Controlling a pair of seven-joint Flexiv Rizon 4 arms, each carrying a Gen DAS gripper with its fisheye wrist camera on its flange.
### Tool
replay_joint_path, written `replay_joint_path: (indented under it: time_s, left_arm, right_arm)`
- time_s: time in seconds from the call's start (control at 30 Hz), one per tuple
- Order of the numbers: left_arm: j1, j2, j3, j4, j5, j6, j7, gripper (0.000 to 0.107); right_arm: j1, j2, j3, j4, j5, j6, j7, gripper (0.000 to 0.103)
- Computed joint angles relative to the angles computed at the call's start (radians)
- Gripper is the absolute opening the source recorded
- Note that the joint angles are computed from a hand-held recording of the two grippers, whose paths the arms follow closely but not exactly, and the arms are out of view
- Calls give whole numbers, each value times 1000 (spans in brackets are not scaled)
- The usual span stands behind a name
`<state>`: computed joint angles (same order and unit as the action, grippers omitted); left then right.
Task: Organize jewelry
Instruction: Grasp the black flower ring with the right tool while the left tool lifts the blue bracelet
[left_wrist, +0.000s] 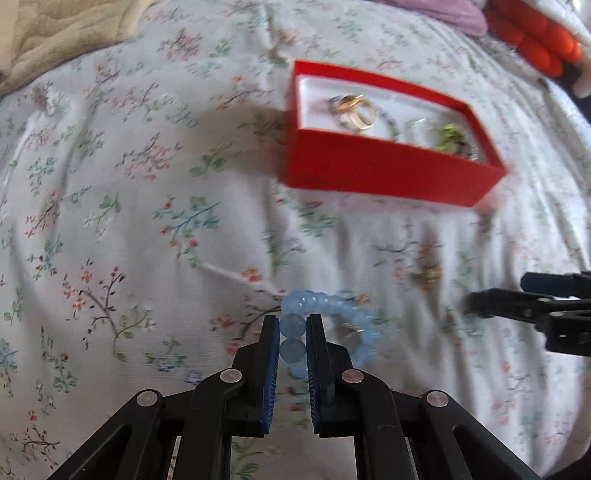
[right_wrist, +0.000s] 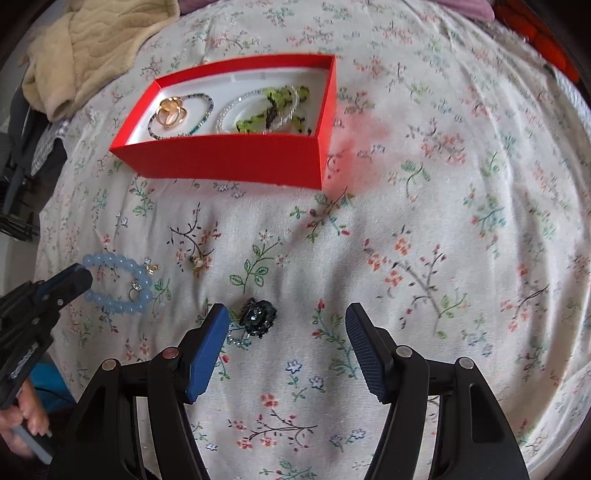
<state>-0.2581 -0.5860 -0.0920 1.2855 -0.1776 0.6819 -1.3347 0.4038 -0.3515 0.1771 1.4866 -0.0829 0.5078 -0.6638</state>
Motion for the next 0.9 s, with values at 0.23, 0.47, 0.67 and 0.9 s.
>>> replay_joint_path:
  time_s: [0.23, 0.47, 0.67, 0.9]
  left_arm:
    - [5, -40, 11, -49, 14, -108, -21, 23]
    - [1, -48, 15, -46, 23, -107, -38, 20]
    - [7, -30, 1, -21, 4, -85, -33, 9]
    - [29, 33, -39, 50, -80, -3, 30, 9]
  right_arm:
    - [-15, -16, 10, 0, 71, 44, 12, 69]
    - [4, -33, 0, -11, 32, 26, 38, 44]
    - [5, -33, 2, -8, 16, 24, 25, 22]
    - [13, -16, -1, 3, -12, 51, 27, 22]
